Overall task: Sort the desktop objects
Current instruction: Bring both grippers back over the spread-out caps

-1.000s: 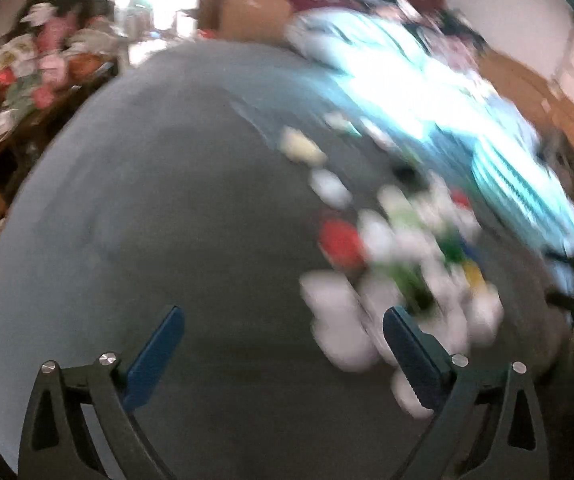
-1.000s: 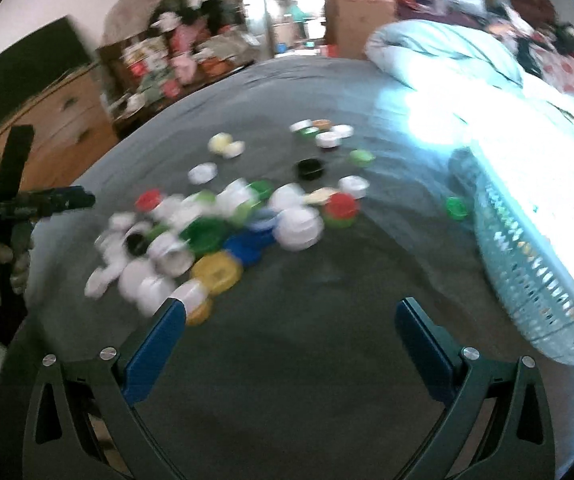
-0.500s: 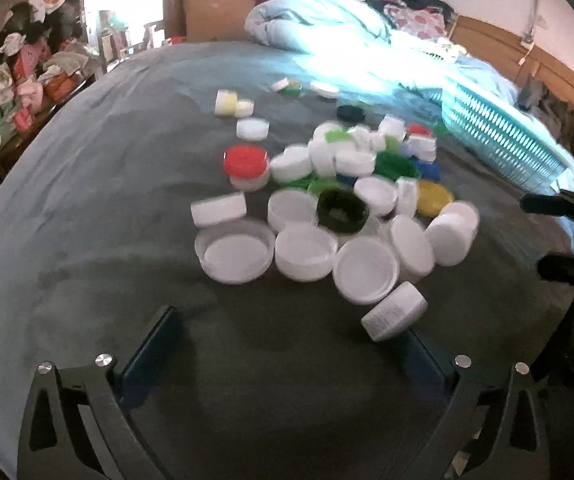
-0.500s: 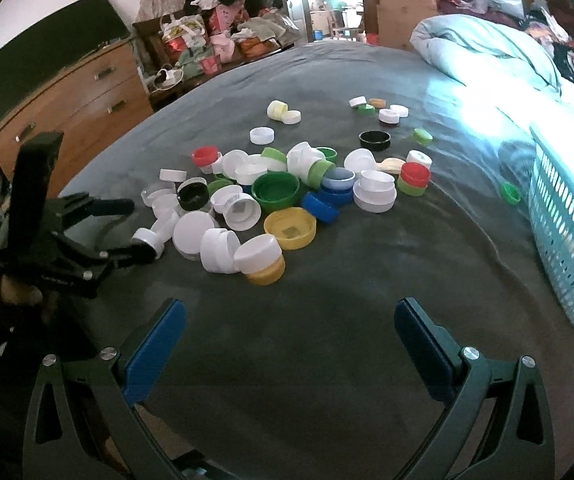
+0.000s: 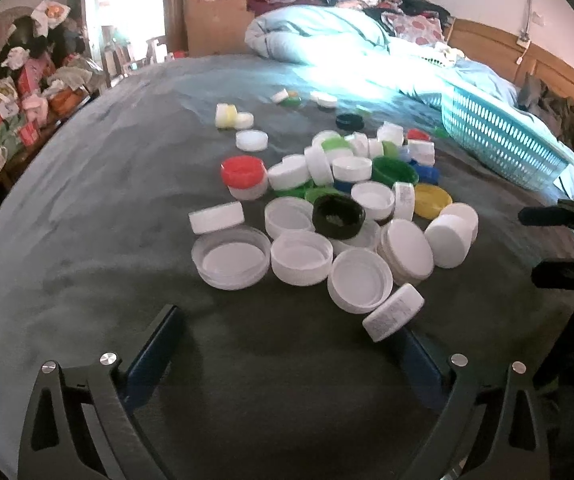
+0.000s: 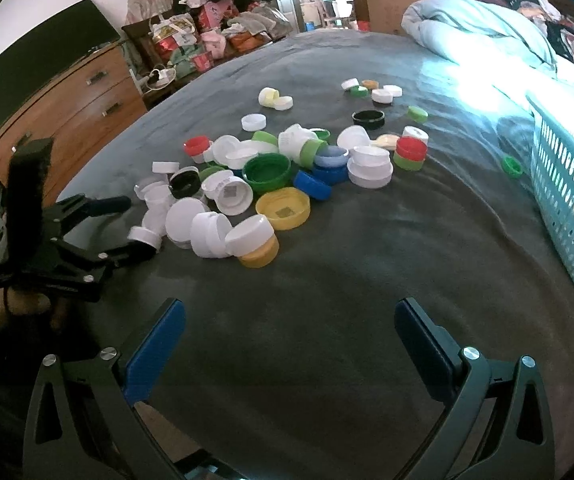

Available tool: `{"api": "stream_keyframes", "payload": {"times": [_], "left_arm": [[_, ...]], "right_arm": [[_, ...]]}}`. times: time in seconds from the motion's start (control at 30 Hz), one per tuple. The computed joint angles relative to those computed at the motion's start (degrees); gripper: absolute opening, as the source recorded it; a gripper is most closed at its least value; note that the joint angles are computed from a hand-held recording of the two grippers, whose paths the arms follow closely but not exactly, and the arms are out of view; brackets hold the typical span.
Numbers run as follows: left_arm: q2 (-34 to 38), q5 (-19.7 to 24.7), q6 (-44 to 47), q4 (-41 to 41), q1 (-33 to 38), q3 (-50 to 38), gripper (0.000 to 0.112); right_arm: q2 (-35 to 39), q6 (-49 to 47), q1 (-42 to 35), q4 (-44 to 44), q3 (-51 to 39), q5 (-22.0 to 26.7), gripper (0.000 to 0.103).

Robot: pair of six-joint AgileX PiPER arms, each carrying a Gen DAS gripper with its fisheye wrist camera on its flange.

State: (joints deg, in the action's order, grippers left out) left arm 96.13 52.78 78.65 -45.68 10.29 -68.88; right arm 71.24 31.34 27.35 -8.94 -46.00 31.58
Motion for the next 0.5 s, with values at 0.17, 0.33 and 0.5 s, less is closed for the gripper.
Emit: {"api": "stream_keyframes", "payload": {"times": [0.17,0.33,0.5], "left_arm": [[1.6,7.9,1.4,-1.9,1.7,-2.4,0.102],[1.7,9.9,1.8,-1.2,-0.2,-2.2,0.093],[1.7,10.1,1.8,-2.3,-0.7,-1.7,0.047]], "right_arm": [[0.9,-0.9,0.0,1.2,0.2,-0.5,0.102],[0.6,2.7,1.0,-3.5,-0.3,-0.4,0.102],[2.9,-6.8,-6.4,1.8,-4.6,0.0,0.067]]}}
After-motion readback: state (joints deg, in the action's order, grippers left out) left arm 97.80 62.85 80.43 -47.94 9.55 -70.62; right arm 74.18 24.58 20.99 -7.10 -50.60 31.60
